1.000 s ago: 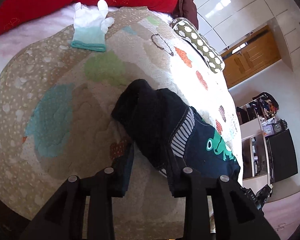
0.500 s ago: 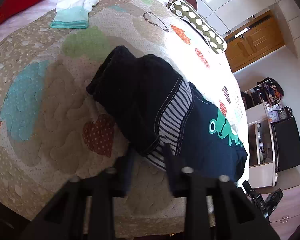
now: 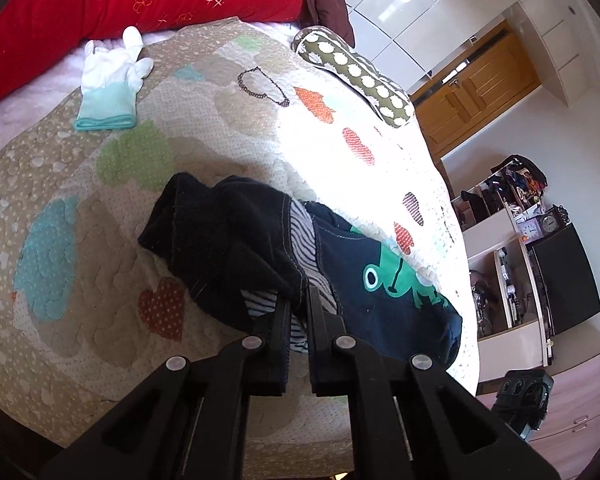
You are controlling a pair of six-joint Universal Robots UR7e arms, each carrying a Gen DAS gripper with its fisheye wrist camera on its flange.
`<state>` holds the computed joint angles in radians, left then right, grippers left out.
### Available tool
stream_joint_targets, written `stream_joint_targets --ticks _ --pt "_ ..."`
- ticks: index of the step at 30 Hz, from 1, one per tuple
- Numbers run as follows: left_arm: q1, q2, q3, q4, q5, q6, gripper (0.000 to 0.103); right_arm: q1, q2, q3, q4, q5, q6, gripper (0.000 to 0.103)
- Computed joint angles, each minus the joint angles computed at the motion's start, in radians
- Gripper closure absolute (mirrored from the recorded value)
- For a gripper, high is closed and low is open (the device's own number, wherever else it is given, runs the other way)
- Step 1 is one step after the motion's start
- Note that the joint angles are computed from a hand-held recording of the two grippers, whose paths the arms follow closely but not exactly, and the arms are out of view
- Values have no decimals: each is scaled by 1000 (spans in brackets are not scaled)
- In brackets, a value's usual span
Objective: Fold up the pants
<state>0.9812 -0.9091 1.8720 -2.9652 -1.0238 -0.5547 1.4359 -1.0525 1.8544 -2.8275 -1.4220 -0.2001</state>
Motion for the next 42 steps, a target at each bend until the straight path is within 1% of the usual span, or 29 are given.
stream_joint_targets --ticks 1,3,4,6,8,10,11,14,16,17,18,19,20,22,24,26,28,30,33,36,38,40,41,42 --pt "0 2 -6 -2 -2 2 97 -2 19 -28 59 48 3 35" --pt "-1 7 -19 -4 -2 7 97 -3 63 -84 157 112 10 35" --pt "0 6 -22 -4 -3 8 97 -1 85 -110 189 126 22 35" --pt "2 1 -21 -7 -12 10 97 1 122 -149 214 134 47 35" --pt "4 -5 -17 -7 -17 12 97 2 145 -176 220 114 74 35" --pt "7 -9 -13 -11 -22 14 97 -7 151 -180 208 114 100 35" --pt "9 -11 -11 -14 -24 14 97 -10 148 -175 183 99 115 35" --pt "19 -13 -9 -24 -42 11 97 -15 126 -136 59 39 159 36" --pt "23 -12 -9 -27 -44 14 97 -17 108 -117 -12 -6 180 47" --pt "25 -10 -13 -26 -40 17 97 -14 102 -115 -34 -41 186 62" --pt "27 -7 -17 -25 -40 19 97 -8 99 -119 -43 -85 192 83" --pt "33 -4 -24 -22 -48 21 97 -4 98 -127 -41 -123 198 91" --pt "36 -1 -30 -18 -53 22 97 -5 95 -132 -36 -133 203 94" --pt "42 10 -57 -1 -51 29 97 -2 94 -153 -15 -132 204 96" --pt "46 27 -99 27 -36 47 97 18 101 -183 -3 -159 167 96" --pt "51 53 -159 57 -15 77 97 42 112 -227 13 -199 106 96" --pt "62 92 -241 92 6 118 97 72 152 -316 49 -234 70 96" --pt "81 145 -345 146 29 152 96 98 217 -436 104 -274 42 96" --pt "120 242 -522 249 57 182 96 119 346 -666 225 -339 16 96" --pt "154 332 -687 359 81 204 96 124 468 -880 358 -387 32 96" --pt "171 373 -765 417 83 210 96 122 555 -1032 453 -414 45 93" --pt "188 390 -811 463 46 192 96 116 629 -1155 512 -451 75 78" --pt "196 388 -818 473 17 182 96 111 649 -1190 518 -461 81 62" --pt "203 383 -817 469 -8 178 95 107 660 -1206 502 -466 81 52"
